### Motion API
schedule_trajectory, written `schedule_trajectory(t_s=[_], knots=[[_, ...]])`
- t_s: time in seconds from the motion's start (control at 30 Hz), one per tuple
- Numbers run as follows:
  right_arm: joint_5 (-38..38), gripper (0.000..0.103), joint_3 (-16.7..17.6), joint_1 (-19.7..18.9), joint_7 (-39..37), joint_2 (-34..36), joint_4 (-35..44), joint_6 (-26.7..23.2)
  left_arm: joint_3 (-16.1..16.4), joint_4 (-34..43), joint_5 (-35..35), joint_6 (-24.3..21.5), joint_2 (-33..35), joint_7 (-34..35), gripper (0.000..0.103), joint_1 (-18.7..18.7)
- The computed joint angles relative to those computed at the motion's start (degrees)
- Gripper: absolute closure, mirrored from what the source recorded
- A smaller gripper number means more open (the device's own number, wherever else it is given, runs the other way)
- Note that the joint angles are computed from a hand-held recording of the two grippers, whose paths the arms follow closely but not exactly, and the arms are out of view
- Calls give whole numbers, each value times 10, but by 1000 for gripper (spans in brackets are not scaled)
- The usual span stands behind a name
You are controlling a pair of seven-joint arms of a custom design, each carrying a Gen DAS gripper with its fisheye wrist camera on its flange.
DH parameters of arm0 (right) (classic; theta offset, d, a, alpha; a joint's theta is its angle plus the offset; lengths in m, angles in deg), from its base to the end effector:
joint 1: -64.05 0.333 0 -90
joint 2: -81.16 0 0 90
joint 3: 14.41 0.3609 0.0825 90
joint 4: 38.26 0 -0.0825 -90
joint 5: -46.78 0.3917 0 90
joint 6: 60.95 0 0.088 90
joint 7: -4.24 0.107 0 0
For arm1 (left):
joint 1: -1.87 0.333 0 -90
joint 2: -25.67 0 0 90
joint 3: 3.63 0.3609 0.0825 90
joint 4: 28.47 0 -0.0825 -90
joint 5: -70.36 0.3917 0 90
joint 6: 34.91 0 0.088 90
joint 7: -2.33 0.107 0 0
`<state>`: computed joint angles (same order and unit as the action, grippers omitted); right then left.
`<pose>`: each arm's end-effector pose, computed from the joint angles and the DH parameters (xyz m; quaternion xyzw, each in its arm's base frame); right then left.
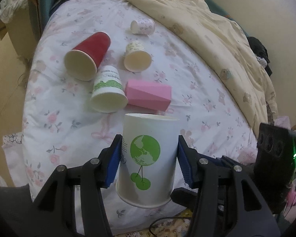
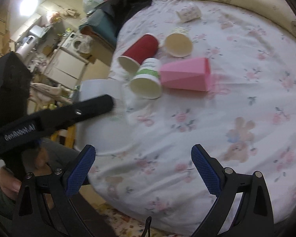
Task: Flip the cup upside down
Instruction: 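Lift the green-dotted cup up with the left tool, then rotate the held cup with the left tool so its rim faces down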
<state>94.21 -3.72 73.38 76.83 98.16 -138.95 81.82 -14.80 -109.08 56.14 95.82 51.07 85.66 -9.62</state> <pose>0.6572 0.2205 0.4868 -0.6735 0.6314 0.1045 0.3698 0.7034 -0.2662 0.5405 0.6402 -0.7227 0.2597 0.0187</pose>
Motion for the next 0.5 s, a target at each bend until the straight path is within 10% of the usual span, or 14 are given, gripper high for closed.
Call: schedule_trajectory(t_s=[0.5], knots=[[13, 3, -5, 0, 7, 9, 11, -25, -3, -4, -15, 2, -3, 5, 53, 3]])
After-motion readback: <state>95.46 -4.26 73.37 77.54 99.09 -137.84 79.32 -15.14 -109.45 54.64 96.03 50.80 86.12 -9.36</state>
